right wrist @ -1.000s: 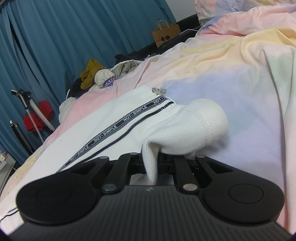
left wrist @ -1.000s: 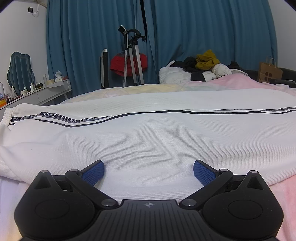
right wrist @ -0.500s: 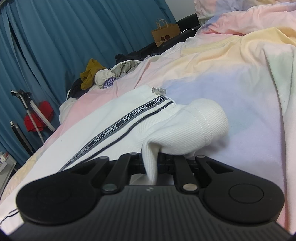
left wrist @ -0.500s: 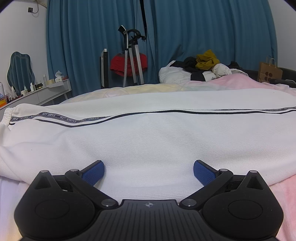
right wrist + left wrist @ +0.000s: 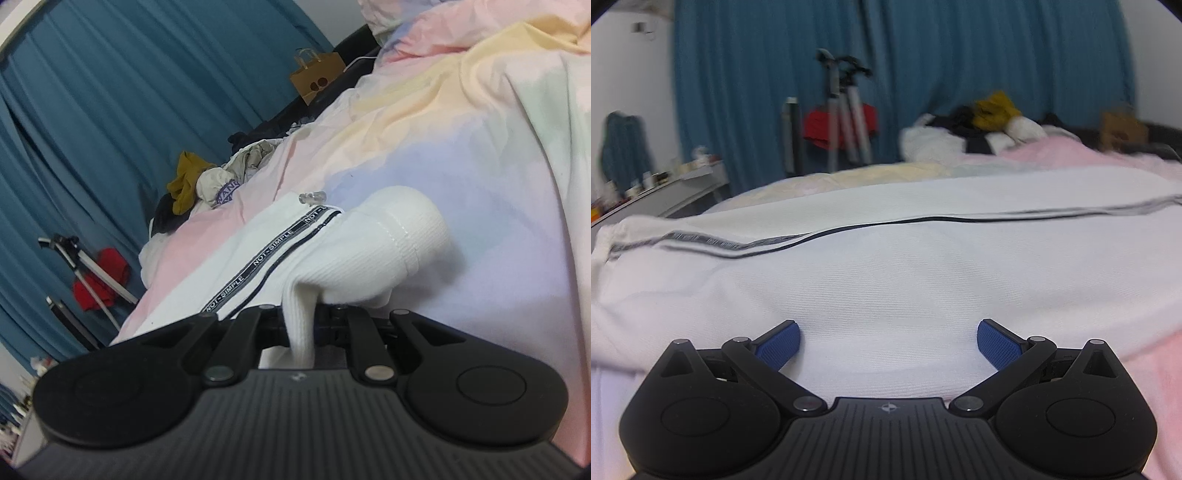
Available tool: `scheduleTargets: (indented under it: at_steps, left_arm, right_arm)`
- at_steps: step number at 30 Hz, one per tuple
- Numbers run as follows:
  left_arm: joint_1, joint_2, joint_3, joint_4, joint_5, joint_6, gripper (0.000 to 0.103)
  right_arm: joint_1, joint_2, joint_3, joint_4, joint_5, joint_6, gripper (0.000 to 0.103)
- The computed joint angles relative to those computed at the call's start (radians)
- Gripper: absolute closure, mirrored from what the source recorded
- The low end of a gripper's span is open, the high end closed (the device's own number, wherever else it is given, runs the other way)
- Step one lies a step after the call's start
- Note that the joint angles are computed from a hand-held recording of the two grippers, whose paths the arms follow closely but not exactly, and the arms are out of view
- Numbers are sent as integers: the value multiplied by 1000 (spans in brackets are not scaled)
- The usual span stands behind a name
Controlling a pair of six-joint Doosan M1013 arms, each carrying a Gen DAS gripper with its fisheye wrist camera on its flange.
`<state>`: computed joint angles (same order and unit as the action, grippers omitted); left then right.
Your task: Fold clothes
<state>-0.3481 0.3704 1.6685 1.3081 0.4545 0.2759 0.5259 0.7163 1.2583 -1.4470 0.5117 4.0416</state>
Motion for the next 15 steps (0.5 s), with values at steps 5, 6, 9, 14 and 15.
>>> scheduleTargets:
  at_steps: [5,6,9,14,15]
  left_arm:
    - [21,-48,-18,-87,-10,161,0]
    - [39,-58,-27,-161,-43,213,0]
    - [86,-65,-69,-326,-77,315,0]
    - [153,-8,-154,-633,-47,527,0]
    - [160,4,-164,-648,-41,530,0]
  right_arm:
    - [-5,-3,12,-10,-20,47,91]
    - [-5,-3,13,-9,-22,51,91]
    - [-5,0,10,1,-23,47,91]
    - [-2,6,-5,39,-8,-6,91]
    - [-2,7,-8,46,-4,-15,91]
